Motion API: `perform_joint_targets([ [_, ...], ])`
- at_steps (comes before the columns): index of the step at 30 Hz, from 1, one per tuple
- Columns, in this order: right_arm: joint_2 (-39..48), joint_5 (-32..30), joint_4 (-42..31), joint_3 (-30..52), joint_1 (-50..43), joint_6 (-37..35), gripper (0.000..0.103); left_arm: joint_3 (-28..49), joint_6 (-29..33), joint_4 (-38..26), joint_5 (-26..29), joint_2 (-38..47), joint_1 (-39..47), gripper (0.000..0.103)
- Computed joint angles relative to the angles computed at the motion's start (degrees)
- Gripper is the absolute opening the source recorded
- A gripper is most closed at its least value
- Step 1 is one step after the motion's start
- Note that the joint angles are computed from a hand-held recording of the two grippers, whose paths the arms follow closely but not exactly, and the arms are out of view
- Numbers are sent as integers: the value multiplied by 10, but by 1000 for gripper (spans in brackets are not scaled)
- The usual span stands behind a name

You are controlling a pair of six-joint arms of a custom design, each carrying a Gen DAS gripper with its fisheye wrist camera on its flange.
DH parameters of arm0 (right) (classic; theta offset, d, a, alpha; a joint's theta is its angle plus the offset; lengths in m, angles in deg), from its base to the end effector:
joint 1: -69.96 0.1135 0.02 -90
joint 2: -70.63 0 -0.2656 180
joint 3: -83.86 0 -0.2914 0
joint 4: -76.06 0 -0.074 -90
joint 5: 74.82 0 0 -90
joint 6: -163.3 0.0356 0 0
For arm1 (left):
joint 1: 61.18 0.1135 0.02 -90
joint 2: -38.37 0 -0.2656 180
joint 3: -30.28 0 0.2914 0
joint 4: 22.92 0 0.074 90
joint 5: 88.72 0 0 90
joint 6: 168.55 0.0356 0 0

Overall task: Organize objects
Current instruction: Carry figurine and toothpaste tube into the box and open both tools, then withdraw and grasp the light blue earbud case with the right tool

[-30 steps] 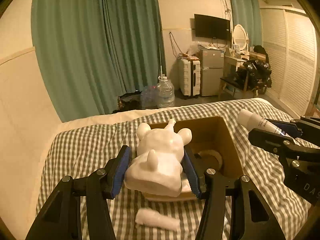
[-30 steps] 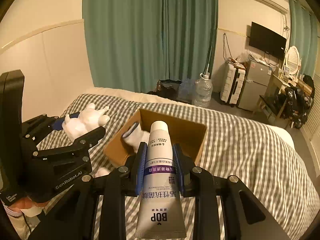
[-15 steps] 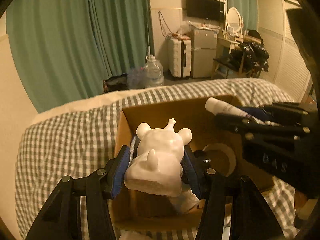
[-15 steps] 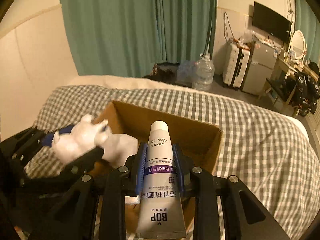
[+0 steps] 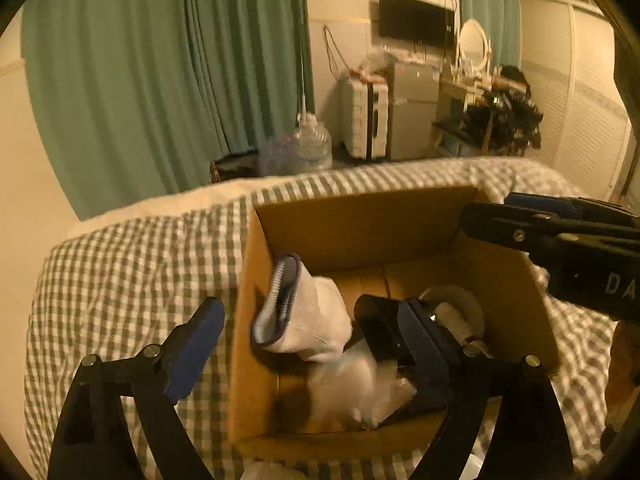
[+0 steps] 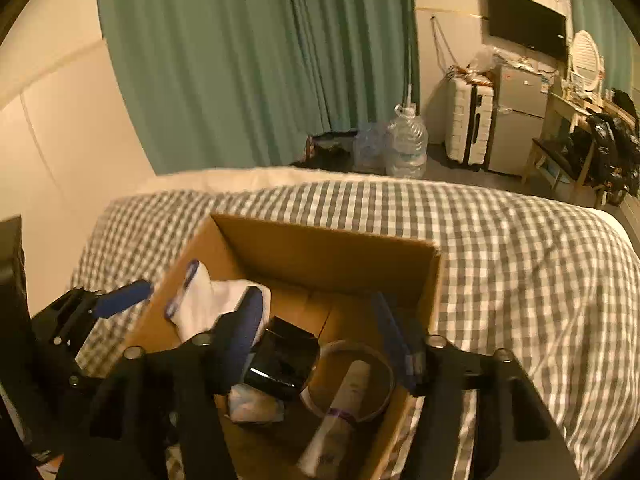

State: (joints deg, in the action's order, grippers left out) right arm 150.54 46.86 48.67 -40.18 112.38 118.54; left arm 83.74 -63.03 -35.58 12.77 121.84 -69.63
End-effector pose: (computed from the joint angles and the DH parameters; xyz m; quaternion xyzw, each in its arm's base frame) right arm 0.2377 0.1919 0.1753 0.1127 0.9053 0.0347 0.4081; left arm 0.3177 -0.0544 0.1578 0.2285 0.8831 -0.0669 0.4043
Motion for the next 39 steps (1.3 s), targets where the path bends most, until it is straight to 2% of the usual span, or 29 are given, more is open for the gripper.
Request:
perform_joint_targets([
  [4,-52,49,-75,16,44,24,64,-18,1,-47,7,-74,18,95],
  [8,-87,123,-194,67,120,71,68,-35,10,-98,18,-167,44,98],
  [13,-74,199,-350,155,216,165,75,-39,26,-170,39,-262,83,101],
  [15,-60,209,-400,186,247,200,75,-46,35,-193,34,-295,93,101],
  [21,-15,224,-503,232,312,299,78,-74,68,-234,90,-352,171,103],
  [25,14,192,-469,198,325,322,78,-114,69,-210,78,-353,192,103],
  [28,33,141,-379,145,315,305,78,-139,66,-180,61,-317,194,103],
  [32,75,89,-305,98,298,306,78,-172,56,-125,35,-262,181,103],
  [36,105,30,-197,48,264,282,78,-192,57,-84,15,-222,164,103],
  [39,144,-24,-155,40,243,262,78,-201,62,-55,14,-181,167,103],
])
